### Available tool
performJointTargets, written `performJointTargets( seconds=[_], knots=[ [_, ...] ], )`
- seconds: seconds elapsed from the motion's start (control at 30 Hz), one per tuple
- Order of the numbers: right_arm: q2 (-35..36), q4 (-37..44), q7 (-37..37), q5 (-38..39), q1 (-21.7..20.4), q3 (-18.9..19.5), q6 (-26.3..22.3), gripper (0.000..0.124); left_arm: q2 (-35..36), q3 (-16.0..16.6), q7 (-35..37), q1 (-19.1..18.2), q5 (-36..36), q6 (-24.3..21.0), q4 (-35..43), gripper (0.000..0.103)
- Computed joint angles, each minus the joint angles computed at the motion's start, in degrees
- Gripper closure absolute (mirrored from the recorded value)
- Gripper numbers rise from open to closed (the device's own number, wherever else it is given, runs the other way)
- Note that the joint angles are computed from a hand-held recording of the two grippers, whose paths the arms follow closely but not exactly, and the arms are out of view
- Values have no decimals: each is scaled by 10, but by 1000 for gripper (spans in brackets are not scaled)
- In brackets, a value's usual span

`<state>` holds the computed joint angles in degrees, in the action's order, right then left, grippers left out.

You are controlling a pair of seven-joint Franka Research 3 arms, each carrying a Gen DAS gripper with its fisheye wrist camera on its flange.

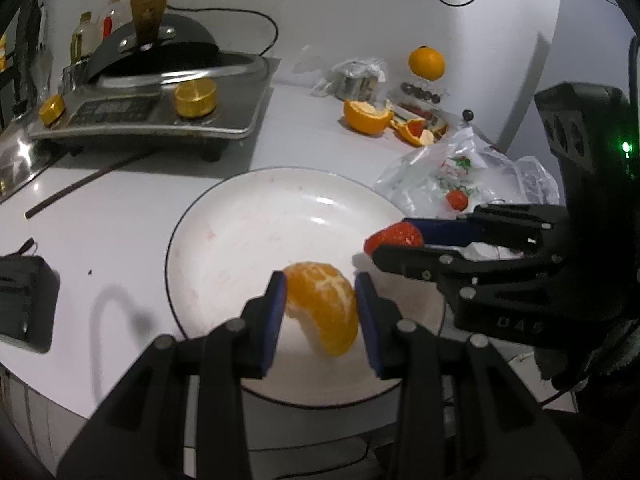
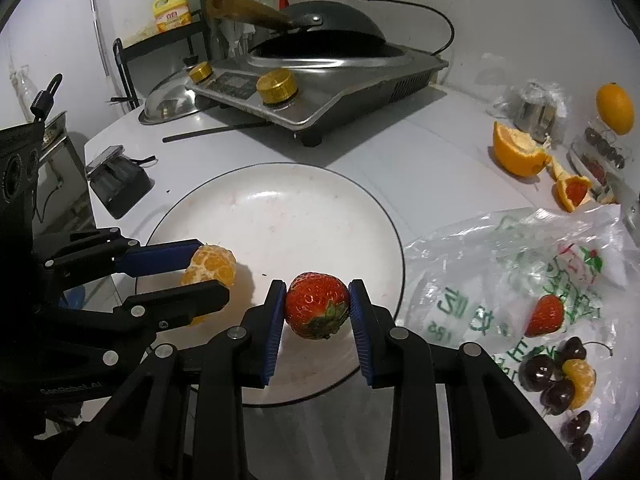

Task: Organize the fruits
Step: 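Carry the orange segment and strawberry in both tools over the white plate, then open both tools to drop the orange segment and strawberry onto the plate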

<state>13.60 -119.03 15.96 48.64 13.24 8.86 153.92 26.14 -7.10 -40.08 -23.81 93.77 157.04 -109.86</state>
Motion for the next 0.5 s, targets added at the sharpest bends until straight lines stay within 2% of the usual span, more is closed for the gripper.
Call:
performJointTargets(
  seconds=[0.23, 0.3, 0.5],
  knots=[
    [5, 4, 12, -8, 0, 0, -7, 90, 0, 1, 18, -3, -23, -9, 0, 61],
    [3, 3, 9, -5, -2, 0, -8, 90, -1, 3, 17, -6, -27, -13, 0, 51],
    [-9, -3, -19, 22, -10, 1, -9, 82, 0, 3, 32, -10, -44, -21, 2, 51]
  ],
)
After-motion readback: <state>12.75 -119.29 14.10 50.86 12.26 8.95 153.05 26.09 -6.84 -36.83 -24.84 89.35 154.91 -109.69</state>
